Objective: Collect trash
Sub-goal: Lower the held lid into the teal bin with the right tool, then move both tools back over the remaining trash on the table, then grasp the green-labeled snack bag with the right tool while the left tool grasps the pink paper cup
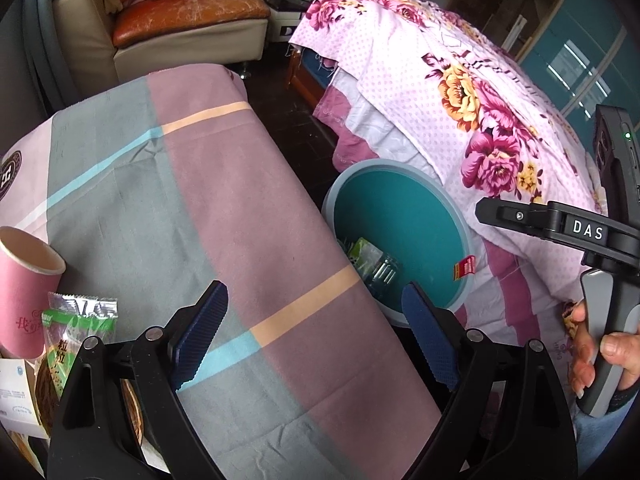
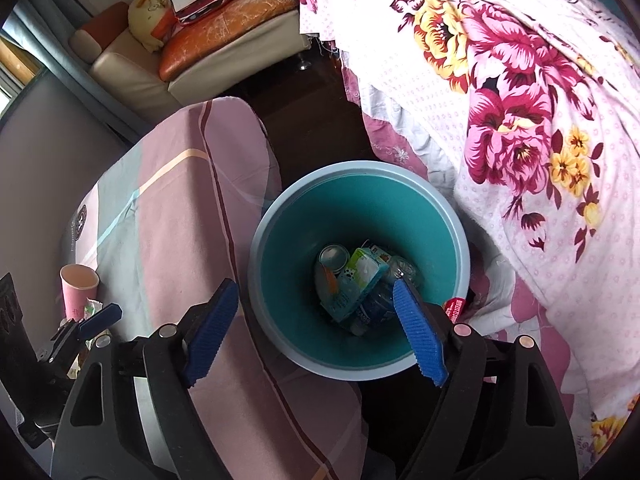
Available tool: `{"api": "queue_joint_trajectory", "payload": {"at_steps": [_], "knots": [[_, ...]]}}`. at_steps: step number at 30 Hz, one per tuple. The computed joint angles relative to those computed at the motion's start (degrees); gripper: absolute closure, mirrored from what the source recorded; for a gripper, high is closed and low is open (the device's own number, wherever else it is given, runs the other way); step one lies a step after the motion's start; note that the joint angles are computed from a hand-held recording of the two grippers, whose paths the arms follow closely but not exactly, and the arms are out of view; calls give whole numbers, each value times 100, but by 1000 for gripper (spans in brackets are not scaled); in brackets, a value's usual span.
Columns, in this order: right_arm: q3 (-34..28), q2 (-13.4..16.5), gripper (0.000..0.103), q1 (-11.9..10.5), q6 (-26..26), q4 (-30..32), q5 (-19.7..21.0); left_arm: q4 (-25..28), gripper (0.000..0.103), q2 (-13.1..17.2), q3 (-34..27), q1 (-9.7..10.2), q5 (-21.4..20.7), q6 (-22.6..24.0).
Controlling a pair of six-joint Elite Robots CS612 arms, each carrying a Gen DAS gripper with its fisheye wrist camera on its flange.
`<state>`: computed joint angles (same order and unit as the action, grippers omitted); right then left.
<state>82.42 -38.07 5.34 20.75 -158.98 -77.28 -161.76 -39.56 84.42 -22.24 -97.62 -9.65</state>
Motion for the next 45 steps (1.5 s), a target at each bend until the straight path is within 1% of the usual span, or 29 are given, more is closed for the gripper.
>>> {"api": "queue_joint_trajectory", "payload": {"at_steps": [6,12,18,24,28,31,33,35,37,39,45], "knots": [[119,-136,26,78,-66,-28,-28,-201,14,-182,300,46,70,-33],[111,-193,26,210,-206,-15,42,-466,14,-417,681,183,196,-200],[-19,-200,26,443,-462,112,122,-755,14,-681,1100,365,451,-264],[-288,-135,26,704,-733,397,217,-979,14,-884,1480,612,674,-313],[-579,-35,26,872,-928,729,401,-1023,14,-960,1638,778,790,-311],[-786,46,26,980,-1053,996,450,-1044,14,-993,1712,900,875,-239],[-965,131,26,1061,-1150,1217,633,-1054,14,-1008,1753,962,904,-200],[-1095,196,26,1120,-1227,1366,724,-1066,14,-1013,1781,1029,927,-186],[-1244,272,27,1205,-1304,1505,666,-1104,14,-1012,1805,1090,935,-187],[-1464,382,34,1306,-1412,1705,581,-1144,14,-1003,1819,1142,950,-201],[-2070,703,34,1495,-1423,2233,367,-1150,14,-906,1709,1291,864,-235]]}}
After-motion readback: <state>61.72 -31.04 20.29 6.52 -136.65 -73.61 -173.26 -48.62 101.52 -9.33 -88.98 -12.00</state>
